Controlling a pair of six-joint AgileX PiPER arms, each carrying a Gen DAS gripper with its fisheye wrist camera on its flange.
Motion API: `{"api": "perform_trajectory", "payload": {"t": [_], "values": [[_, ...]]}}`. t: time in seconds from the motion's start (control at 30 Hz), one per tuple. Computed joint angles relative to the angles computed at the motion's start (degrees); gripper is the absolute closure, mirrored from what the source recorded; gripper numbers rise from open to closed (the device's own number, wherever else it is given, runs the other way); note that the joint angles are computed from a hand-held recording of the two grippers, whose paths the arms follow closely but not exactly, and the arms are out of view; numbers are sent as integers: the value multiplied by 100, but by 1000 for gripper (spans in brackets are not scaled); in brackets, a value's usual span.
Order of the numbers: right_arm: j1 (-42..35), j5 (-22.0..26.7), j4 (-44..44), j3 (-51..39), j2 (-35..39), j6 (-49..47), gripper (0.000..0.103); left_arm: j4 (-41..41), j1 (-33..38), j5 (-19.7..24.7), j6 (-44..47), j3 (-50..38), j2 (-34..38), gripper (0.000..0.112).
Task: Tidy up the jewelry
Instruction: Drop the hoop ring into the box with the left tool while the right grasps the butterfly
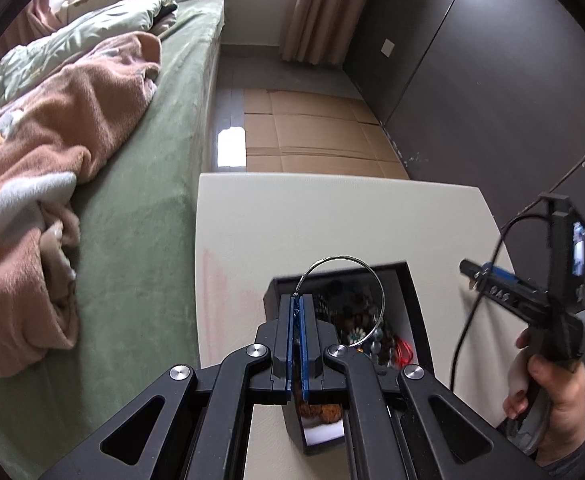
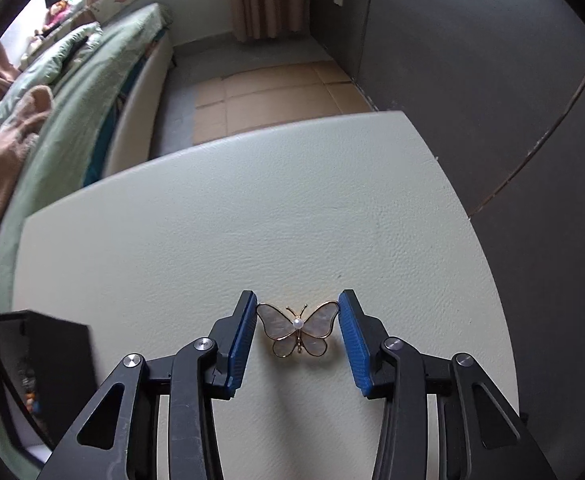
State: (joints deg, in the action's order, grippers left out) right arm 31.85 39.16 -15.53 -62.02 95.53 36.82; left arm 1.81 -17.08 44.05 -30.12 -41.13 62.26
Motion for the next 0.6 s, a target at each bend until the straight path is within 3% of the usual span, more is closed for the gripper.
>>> {"api": "perform_trajectory", "payload": {"t": [0.23,0.5,0.6], "values": [[152,-293,384,451,-948,-264,60,-1177,496,-254,1012,130,-36,108],[463,-682,969,661,-1436,-722,60,-735,370,-165,465,110,22,107],[454,-856,1712,722,-1588,-1422,60,-561,317,-214,269,213,-205,101]]}}
